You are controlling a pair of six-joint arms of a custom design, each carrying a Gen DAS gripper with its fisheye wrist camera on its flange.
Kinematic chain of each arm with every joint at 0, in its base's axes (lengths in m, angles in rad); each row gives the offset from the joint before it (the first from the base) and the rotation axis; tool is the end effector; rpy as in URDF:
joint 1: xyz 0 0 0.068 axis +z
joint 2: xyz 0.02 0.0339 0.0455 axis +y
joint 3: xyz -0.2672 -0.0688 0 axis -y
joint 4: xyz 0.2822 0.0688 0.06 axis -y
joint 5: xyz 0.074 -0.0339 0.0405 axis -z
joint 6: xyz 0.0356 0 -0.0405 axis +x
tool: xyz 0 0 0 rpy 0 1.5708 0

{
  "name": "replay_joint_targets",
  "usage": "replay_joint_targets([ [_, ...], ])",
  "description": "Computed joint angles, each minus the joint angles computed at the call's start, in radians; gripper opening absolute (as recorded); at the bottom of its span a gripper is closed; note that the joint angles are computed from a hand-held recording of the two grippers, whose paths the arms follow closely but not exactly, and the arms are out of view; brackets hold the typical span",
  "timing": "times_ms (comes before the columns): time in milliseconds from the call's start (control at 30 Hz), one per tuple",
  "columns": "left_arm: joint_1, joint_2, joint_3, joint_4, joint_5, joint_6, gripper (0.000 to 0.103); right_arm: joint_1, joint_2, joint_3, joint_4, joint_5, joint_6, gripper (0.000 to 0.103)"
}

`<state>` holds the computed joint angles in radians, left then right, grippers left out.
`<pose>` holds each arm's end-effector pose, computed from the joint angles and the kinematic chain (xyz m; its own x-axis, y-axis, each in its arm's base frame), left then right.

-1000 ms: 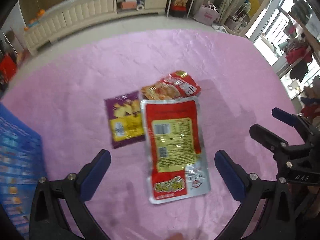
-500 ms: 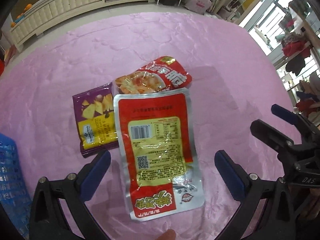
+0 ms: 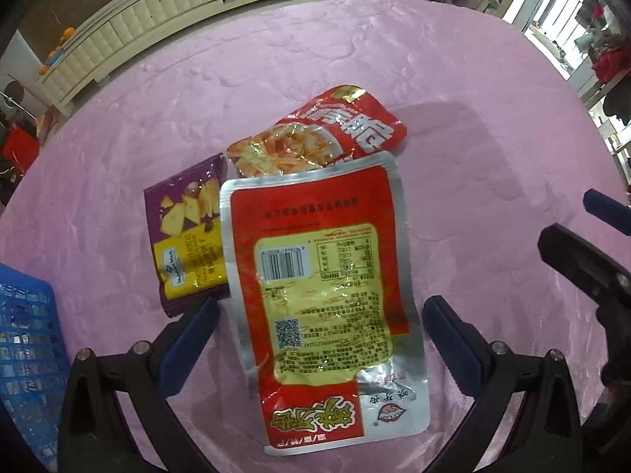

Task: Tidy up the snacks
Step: 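Grasp the large red-and-silver pouch with the left tool, then grasp the red spicy snack pouch with the right tool while the left holds its pouch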

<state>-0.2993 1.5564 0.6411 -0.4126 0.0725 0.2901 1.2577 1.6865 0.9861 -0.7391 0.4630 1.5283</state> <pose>0.2497 -0.0797 0.0872 -0.7999 0.5454 -0.2506 0.5630 0.8264 0.0014 0.1134 0.2987 0.1380 -0.8454 0.2908 -0.4479 0.2697 0.9564 0.1120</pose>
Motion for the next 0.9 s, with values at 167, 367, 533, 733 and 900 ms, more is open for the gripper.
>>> replay_joint_targets([
  [167, 0.029, 0.006, 0.006, -0.017, 0.034, 0.002, 0.103, 0.004, -0.004, 0.002, 0.0, 0.006, -0.005, 0.103],
  [367, 0.077, -0.017, 0.018, -0.055, 0.011, 0.007, 0.075, -0.005, 0.004, 0.01, 0.03, -0.008, -0.039, 0.103],
  [533, 0.107, -0.035, 0.034, -0.101, 0.065, 0.038, 0.056, -0.005, 0.006, 0.009, 0.058, -0.016, -0.057, 0.103],
  [733, 0.201, -0.014, 0.078, -0.152, 0.137, 0.096, 0.054, -0.004, 0.025, 0.025, 0.07, -0.024, -0.07, 0.103],
  [900, 0.237, -0.002, 0.08, -0.141, 0.148, 0.144, 0.053, -0.005, 0.032, 0.033, 0.075, -0.025, -0.086, 0.103],
])
